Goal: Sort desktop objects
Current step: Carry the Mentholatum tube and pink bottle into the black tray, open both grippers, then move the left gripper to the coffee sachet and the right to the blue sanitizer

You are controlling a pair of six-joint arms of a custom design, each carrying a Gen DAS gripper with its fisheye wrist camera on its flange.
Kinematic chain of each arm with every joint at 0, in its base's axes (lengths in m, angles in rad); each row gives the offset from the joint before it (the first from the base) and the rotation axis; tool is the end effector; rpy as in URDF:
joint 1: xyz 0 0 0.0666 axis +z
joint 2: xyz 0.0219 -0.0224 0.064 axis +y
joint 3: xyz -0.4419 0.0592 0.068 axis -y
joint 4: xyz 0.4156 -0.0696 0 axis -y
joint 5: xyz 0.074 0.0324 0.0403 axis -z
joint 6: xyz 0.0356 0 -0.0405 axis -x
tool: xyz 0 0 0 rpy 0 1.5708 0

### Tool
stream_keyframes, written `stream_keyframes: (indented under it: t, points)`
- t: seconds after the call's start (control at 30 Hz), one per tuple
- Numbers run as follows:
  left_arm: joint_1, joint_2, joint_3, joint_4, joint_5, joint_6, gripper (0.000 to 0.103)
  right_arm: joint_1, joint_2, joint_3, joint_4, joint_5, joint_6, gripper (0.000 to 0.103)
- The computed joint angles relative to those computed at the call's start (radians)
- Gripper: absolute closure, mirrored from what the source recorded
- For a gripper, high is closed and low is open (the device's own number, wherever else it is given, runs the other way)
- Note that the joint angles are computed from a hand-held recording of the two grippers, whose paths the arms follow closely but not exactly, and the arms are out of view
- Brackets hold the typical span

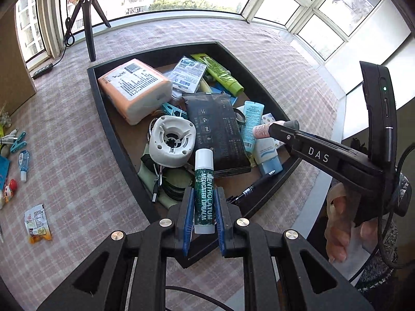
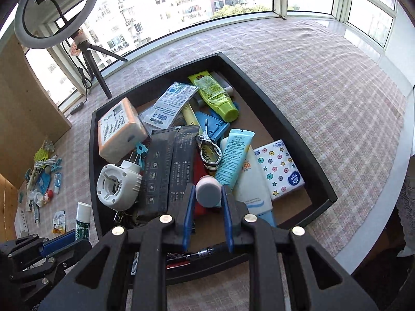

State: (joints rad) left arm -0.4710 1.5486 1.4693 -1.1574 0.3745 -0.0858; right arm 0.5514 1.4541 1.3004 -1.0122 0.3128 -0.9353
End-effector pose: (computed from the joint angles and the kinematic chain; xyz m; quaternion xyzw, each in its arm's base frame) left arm 0.4656 -0.2522 0.4397 0.2960 0.9230 -0.2114 0.1252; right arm 0.4242 0.2476 0.4146 0.2153 0.9439 0.0221 0.2495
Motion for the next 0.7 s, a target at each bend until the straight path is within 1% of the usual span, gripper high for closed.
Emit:
stream_keyframes:
  t: [0.03,0.07,0.1,0.13,0.17,0.3,0.43,0.53,0.7]
  points:
    - [-0.004,0.007,0.004,-0.007,-0.01,0.002,0.052,-0.005,-0.005,-0.007,0.009,-0.01,0.003,0.081]
    - [-0.002,0.001,-0.005,0.014,-0.006,0.01,0.046,-0.009,-0.006,-0.007,0.007,-0.023,0.001,0.078]
    - [-0.001,-0.009,-0.018,0.038,-0.016,0.017,0.047,-0.012,-0.007,-0.007,0.005,-0.028,-0.007,0.072]
    - [-0.002,-0.014,-0.024,0.05,-0.041,0.017,0.048,-0.013,-0.009,-0.009,0.009,-0.026,-0.013,0.07]
    - [0.0,-0.015,-0.026,0.051,-0.049,0.013,0.048,-0.012,-0.012,-0.01,0.012,-0.023,-0.016,0.07]
    - [0.027,-0.009,-0.026,0.039,-0.045,0.009,0.049,-0.006,-0.009,-0.001,0.016,-0.019,-0.009,0.07]
    - [0.059,-0.012,-0.037,0.044,-0.061,0.014,0.053,0.004,0.009,0.018,0.02,-0.028,0.011,0.07]
    - [0.091,-0.012,-0.045,0.047,-0.078,0.025,0.053,0.017,0.034,0.04,0.022,-0.04,0.032,0.07]
    - [0.168,-0.004,-0.058,0.061,-0.111,0.063,0.053,0.043,0.096,0.103,0.023,-0.074,0.084,0.069]
